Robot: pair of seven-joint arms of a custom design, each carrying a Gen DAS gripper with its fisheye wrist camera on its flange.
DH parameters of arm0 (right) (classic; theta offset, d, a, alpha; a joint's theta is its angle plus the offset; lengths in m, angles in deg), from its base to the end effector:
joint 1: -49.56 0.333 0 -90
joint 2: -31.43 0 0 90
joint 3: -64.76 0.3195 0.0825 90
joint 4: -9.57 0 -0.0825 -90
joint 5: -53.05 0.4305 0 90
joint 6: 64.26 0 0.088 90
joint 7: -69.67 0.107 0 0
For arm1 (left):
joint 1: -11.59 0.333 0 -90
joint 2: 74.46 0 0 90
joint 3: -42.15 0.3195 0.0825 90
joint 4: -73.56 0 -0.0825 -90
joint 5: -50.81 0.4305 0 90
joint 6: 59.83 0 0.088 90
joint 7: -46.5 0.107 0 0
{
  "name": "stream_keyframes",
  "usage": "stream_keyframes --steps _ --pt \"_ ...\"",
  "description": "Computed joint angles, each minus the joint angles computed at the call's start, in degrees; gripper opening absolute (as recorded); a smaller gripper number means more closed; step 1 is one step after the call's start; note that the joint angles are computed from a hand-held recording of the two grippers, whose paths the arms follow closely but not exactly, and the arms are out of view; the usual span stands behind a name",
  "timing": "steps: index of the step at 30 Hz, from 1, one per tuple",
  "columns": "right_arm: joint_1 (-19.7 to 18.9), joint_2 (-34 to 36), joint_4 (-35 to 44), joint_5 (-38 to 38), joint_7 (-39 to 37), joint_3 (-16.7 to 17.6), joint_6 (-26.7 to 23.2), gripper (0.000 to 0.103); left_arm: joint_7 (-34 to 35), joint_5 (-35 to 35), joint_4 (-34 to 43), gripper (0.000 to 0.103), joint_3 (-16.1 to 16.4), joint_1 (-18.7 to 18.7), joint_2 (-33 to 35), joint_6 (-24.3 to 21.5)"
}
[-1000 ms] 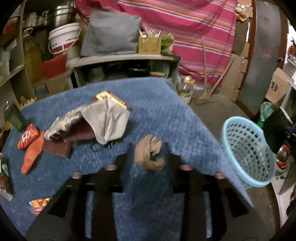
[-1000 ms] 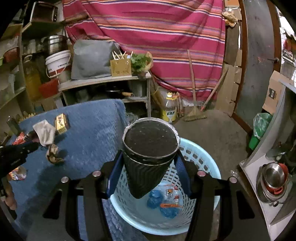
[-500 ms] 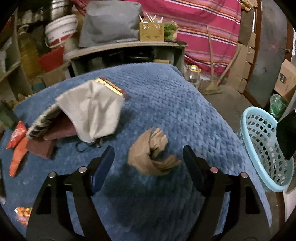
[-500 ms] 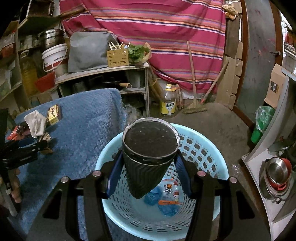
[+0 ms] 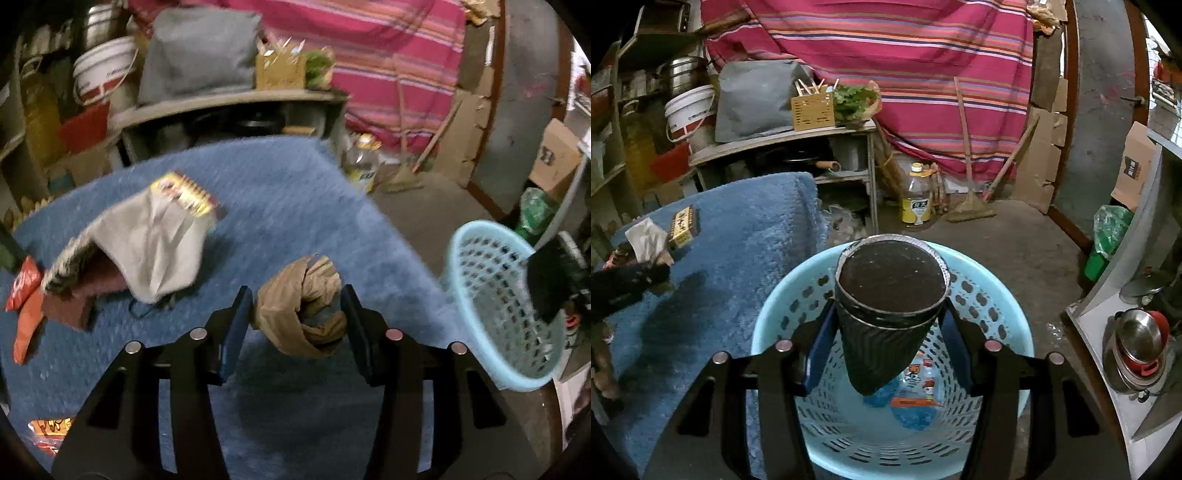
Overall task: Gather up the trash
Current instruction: 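Carry the black cup and brown paper bag over the blue basket, then open both tools to drop the cup and paper bag into the basket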
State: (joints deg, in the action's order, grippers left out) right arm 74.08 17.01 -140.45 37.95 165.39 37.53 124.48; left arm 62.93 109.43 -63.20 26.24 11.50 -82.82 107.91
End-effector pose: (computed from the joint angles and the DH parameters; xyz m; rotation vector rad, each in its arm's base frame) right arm 0.4988 0.0015 0.4061 -1.7376 1.5871 -0.7599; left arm 0.5052 -0.2024 0.4024 -1.7930 1.6990 -0.7564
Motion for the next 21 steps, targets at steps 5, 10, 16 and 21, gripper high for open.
stream_keyframes --steps 5,10,16,21 --pt "-0.55 1.43 1.30 0.94 -0.69 -0.19 -0.92 0.055 -1.74 2.18 3.33 0.048 -1.96 -1.53 0.68 1.44" --pt "-1.33 2.77 2.21 2.87 -2.53 0.05 -1.43 0.056 -1.43 3.72 8.41 0.049 -2.12 -5.39 4.89 0.22" --pt "-3.16 2.84 2.13 4.63 -5.10 0.87 -1.53 0.068 -0.96 4.83 12.42 0.049 0.64 -10.63 9.22 -0.99" --pt "-4.65 1.99 1.39 5.05 -5.02 1.07 -0.91 0.072 -2.26 6.47 14.31 0.049 3.12 -14.14 11.61 -0.91"
